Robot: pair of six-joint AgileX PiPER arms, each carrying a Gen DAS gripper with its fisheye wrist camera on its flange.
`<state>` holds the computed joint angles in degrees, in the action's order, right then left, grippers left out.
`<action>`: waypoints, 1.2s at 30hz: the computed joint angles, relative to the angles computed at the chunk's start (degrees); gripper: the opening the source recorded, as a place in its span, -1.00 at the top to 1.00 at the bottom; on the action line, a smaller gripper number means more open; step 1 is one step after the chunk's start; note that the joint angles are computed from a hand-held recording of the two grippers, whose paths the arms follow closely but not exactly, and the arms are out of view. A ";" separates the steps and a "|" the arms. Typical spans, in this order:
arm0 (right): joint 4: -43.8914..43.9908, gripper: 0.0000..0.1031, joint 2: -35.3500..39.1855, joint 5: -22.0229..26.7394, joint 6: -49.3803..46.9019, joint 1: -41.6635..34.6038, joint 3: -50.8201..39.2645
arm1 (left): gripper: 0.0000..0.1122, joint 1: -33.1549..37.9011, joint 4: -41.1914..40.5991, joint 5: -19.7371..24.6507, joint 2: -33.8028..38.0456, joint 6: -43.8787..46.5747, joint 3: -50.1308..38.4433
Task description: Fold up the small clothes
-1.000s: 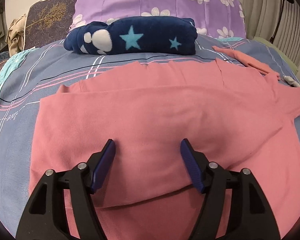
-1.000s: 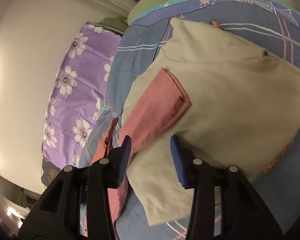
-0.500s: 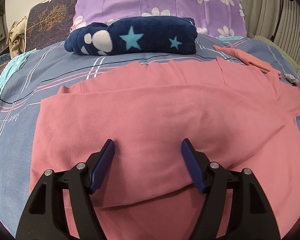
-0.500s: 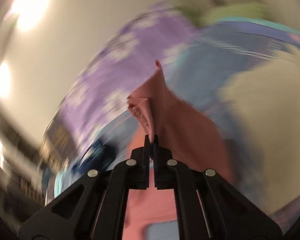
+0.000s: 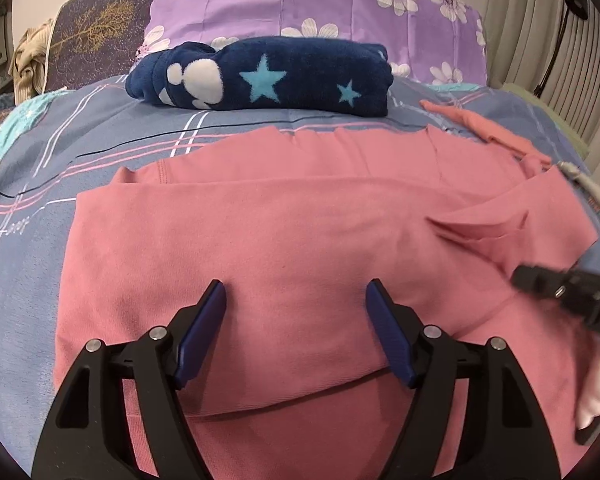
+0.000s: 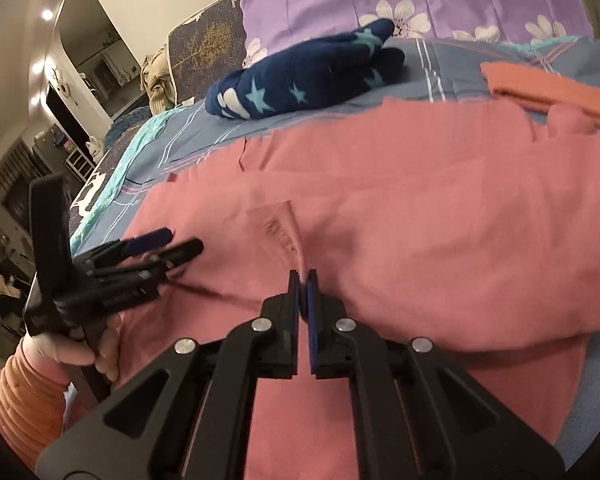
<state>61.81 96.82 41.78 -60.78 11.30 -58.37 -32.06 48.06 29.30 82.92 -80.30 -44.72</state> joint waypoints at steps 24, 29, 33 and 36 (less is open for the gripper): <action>5.22 0.85 -2.39 -2.69 -7.41 0.26 4.90 | 0.45 7.85 -73.13 -2.22 18.43 55.26 -26.46; 7.41 0.63 -3.32 -2.50 -9.06 -0.87 5.77 | 0.96 5.40 -66.08 0.45 19.47 52.30 -31.63; 16.97 0.69 -8.05 6.34 -22.99 -6.48 9.48 | 0.96 5.07 -60.81 2.43 17.09 49.73 -34.49; 14.50 0.76 -8.41 6.78 -24.87 -5.35 9.46 | 0.96 5.01 -56.20 4.90 14.49 48.07 -36.45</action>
<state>76.31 88.41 48.57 -85.65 5.95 -48.91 -27.05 -8.13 34.20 97.41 -32.23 -81.17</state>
